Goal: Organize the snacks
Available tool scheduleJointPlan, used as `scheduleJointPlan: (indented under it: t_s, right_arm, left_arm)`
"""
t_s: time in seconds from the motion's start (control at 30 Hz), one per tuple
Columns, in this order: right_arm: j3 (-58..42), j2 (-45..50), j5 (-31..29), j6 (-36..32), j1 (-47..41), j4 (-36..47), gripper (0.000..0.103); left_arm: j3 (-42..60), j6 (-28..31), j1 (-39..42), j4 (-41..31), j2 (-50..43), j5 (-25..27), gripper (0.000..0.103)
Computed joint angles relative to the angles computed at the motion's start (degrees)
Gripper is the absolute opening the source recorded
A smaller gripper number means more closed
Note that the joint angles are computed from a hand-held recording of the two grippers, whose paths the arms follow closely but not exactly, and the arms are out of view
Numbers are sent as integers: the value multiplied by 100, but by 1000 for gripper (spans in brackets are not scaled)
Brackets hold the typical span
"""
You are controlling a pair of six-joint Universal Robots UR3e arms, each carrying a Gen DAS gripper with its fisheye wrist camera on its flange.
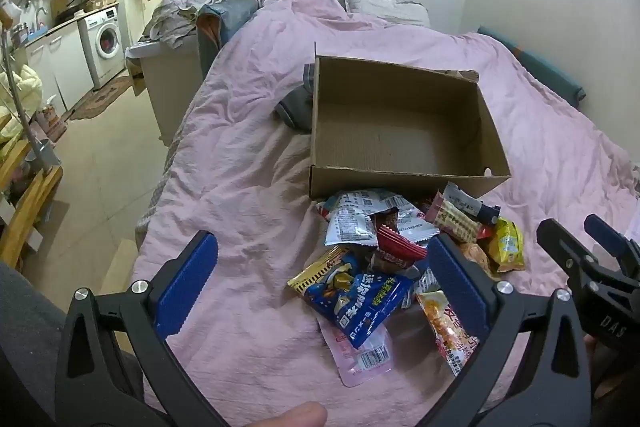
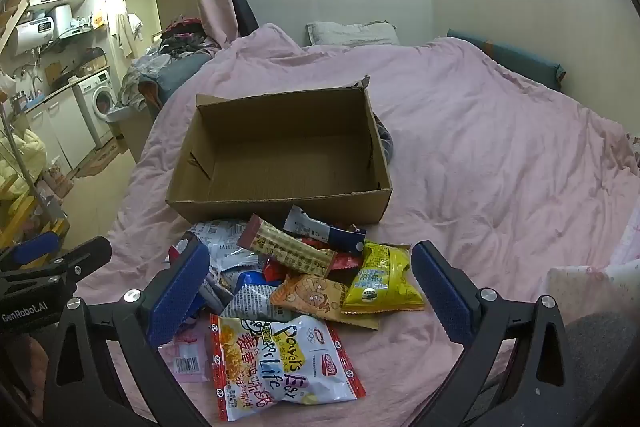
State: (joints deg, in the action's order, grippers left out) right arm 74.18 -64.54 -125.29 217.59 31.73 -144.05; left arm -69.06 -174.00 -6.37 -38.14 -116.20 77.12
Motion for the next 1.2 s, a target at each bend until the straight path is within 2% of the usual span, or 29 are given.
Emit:
scheduleJointPlan:
  t_s: [0.33, 1.2]
  right_arm:
    - [-38, 2, 8, 27, 7, 85, 103]
    - [63, -49, 50, 46, -55, 47, 103]
  left_arm:
    - [249, 23, 40, -271, -74, -96, 103]
    - [-33, 31, 14, 21, -48, -58, 103]
